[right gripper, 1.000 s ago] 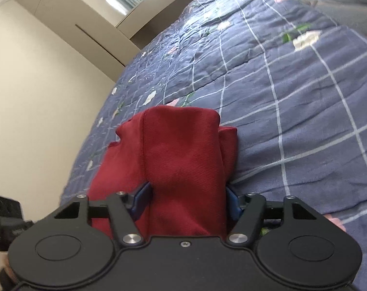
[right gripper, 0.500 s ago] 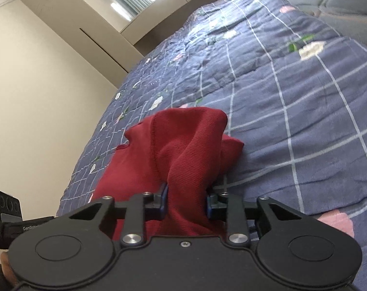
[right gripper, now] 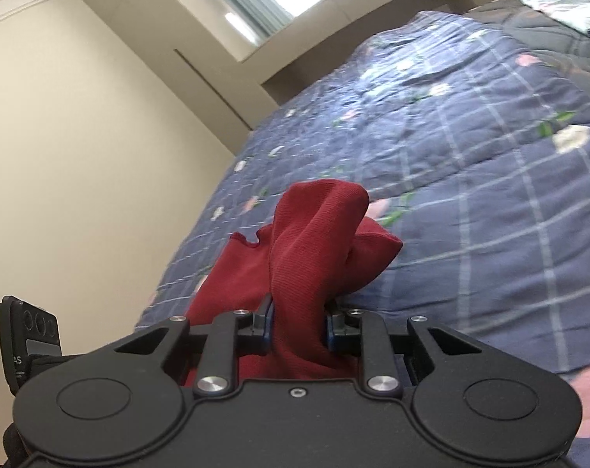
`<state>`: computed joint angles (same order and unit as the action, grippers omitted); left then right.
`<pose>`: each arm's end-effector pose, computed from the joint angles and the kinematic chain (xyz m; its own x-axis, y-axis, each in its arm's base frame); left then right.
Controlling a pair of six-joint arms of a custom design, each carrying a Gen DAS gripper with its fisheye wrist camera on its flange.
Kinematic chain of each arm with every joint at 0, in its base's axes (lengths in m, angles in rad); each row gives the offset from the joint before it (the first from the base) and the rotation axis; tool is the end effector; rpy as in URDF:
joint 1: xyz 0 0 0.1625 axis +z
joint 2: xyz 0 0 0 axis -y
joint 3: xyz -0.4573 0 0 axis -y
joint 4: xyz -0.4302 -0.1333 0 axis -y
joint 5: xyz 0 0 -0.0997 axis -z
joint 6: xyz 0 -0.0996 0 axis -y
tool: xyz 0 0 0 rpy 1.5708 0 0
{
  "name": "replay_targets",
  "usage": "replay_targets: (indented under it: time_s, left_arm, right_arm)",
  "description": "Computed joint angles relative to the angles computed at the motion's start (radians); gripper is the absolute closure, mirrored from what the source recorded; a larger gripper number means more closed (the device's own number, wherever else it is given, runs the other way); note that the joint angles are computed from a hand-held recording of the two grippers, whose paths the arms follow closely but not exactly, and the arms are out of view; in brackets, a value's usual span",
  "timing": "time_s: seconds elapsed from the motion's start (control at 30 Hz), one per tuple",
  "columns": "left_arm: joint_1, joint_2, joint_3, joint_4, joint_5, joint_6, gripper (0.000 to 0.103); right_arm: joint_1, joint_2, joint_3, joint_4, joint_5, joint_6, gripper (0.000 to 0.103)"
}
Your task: Fold small clothes
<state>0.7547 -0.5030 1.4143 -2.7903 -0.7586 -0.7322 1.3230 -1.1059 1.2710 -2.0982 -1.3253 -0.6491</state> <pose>-0.4274 -0.6841 0.0079 -0.9338 -0.1759 -0.3116 0.0940 0.7197 -0.6879 -0.0329 -0.7724 0.4456 -0.9046 -0.4250 0.0332 -0.3985 0.8155 -0.4197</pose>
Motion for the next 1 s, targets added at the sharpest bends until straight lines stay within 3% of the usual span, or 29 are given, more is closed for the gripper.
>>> replay_targets:
  time_s: [0.37,0.57,0.73,0.87,0.93,1.0]
  left_arm:
    - [-0.026,-0.181,0.182,0.116,0.151,-0.136,0.07]
    - [-0.015,-0.252,0.293,0.127,0.17,-0.229,0.07]
    - [0.006,-0.258,0.343,0.098,0.157,-0.28,0.068]
    - [0.008,-0.258,0.368,0.051,0.161,-0.298,0.059]
    - [0.007,-0.257,0.366,0.054,0.166,-0.3,0.048]
    - [-0.002,-0.259,0.367,0.059,0.177,-0.303,0.026]
  right_arm:
    - [0.077,0.009,0.109,-0.031,0.036,0.065,0.078]
    - [0.116,0.018,0.161,-0.05,-0.019,0.067,0.078]
    - [0.129,0.022,0.199,-0.122,-0.094,0.022,0.078]
    - [0.125,0.023,0.204,-0.147,-0.117,0.014,0.071]
    - [0.127,0.019,0.214,-0.171,-0.137,-0.012,0.067]
    - [0.127,0.007,0.228,-0.191,-0.146,-0.035,0.057]
